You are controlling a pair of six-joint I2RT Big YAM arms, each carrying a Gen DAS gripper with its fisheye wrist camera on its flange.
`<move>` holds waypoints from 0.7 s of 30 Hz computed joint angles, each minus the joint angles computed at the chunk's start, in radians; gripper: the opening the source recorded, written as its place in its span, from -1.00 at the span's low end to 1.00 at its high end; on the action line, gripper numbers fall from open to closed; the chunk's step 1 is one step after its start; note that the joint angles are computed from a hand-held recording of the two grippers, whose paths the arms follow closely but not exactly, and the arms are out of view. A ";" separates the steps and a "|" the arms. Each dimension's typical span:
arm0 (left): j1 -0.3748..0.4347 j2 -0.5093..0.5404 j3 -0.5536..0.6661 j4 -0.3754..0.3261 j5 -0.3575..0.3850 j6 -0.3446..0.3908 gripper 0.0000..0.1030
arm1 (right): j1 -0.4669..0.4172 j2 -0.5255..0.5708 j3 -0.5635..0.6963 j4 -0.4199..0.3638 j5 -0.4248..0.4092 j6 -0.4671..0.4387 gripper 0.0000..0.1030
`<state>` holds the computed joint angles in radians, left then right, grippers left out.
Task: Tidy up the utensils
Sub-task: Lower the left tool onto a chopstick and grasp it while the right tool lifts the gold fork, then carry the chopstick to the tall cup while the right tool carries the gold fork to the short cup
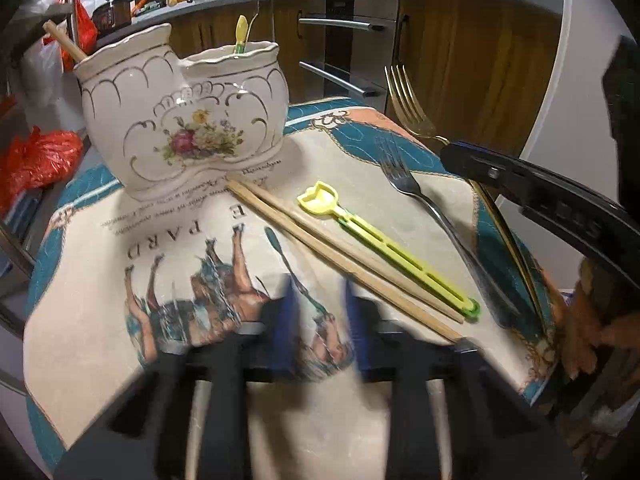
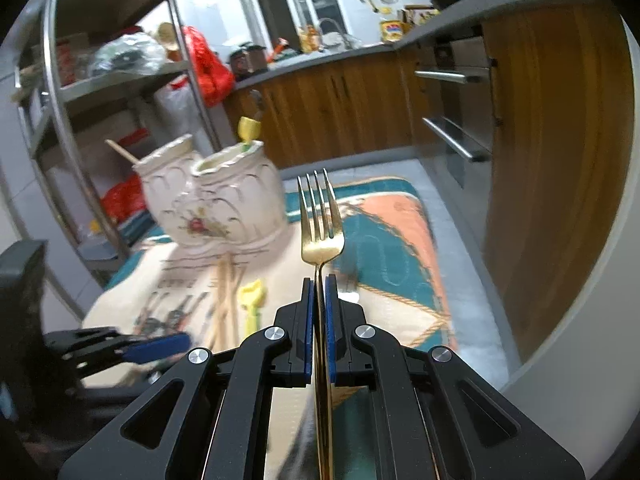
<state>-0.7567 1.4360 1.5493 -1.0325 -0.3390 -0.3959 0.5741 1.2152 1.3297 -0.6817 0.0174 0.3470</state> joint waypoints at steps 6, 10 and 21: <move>0.047 -0.038 -0.022 -0.012 0.047 0.009 -0.94 | 0.018 -0.023 -0.022 0.062 -0.014 -0.030 -0.88; 0.078 -0.073 -0.040 -0.033 0.051 0.034 -0.94 | 0.026 -0.020 -0.017 0.063 -0.022 -0.039 -0.88; 0.119 -0.122 -0.081 -0.076 0.075 0.074 -0.88 | 0.062 -0.034 -0.023 0.113 -0.013 -0.077 -0.88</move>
<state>-0.6375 1.3135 1.4681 -1.1084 -0.2641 -0.3217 0.6356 1.1817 1.3071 -0.5684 0.0045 0.2702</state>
